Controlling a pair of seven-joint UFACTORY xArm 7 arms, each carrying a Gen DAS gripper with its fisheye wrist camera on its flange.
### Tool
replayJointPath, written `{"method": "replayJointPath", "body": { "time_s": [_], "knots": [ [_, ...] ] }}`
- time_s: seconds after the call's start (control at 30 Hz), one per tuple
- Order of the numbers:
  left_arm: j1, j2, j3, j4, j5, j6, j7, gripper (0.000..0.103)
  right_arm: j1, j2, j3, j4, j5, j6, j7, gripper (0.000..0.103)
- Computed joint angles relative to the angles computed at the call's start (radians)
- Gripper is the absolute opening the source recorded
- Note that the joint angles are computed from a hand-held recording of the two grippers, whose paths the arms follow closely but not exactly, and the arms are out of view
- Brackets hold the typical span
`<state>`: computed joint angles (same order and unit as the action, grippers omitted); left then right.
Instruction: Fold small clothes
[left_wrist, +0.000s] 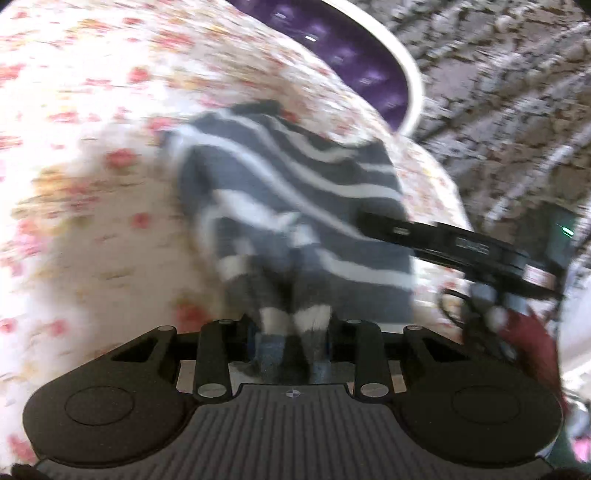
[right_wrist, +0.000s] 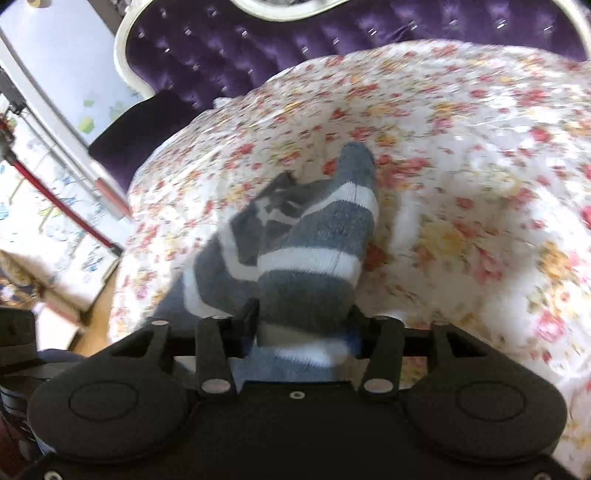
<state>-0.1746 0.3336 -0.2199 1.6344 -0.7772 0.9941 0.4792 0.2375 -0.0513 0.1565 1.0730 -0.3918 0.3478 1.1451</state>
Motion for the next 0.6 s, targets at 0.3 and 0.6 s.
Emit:
{"method": "replayJointPath", "body": {
  "time_s": [0.3, 0.6],
  "knots": [
    [-0.050, -0.185, 0.015, -0.204, 0.078, -0.287, 0.089, 0.042, -0.084, -0.143, 0.114, -0.091, -0.514, 0.054, 0.568, 0.062],
    [-0.135, -0.240, -0.009, -0.254, -0.102, -0.443, 0.405, 0.060, -0.090, -0.205, 0.170, -0.121, -0.602, 0.144, 0.685, 0.062]
  ]
}}
